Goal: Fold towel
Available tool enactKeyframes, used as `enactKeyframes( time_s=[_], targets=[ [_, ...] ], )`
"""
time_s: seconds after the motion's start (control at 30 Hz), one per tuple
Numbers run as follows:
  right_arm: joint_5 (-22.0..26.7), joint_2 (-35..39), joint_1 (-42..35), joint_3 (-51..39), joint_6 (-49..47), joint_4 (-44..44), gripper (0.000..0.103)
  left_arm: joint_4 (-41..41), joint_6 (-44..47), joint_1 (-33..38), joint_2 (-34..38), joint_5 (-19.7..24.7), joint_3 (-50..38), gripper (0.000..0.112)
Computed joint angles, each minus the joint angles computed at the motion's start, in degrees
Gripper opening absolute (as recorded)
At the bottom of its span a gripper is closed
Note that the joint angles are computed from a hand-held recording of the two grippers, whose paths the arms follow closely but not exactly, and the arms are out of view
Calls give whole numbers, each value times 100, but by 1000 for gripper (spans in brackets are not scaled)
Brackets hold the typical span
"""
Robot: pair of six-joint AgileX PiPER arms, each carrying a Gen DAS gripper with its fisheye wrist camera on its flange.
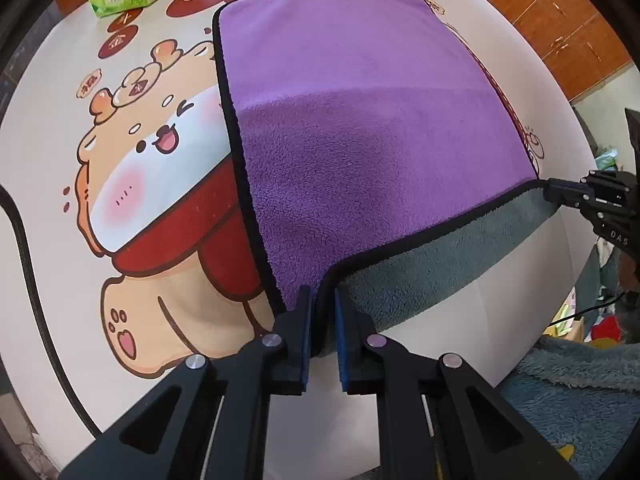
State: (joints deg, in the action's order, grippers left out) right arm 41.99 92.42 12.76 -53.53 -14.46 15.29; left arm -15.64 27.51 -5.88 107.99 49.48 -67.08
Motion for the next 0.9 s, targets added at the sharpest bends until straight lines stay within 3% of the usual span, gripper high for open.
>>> enactKeyframes(
  time_s=[0.27, 0.53, 0.67, 0.9],
  targets=[
    [-53, -110, 65, -22, 362, -249, 5, 503, -564, -328, -183, -111, -31, 7],
    [38, -164, -38, -507, 777, -495, 5, 1012, -1366, -485, -202, 13, -857, 7],
    [55, -28, -99, -1181, 1001, -736, 5, 1278, -1780, -529, -8, 87, -1596, 7],
    [124, 945, -129, -2903, 1682, -1468, 5, 1720, -2322, -582, 795, 302, -3289, 7]
  ],
)
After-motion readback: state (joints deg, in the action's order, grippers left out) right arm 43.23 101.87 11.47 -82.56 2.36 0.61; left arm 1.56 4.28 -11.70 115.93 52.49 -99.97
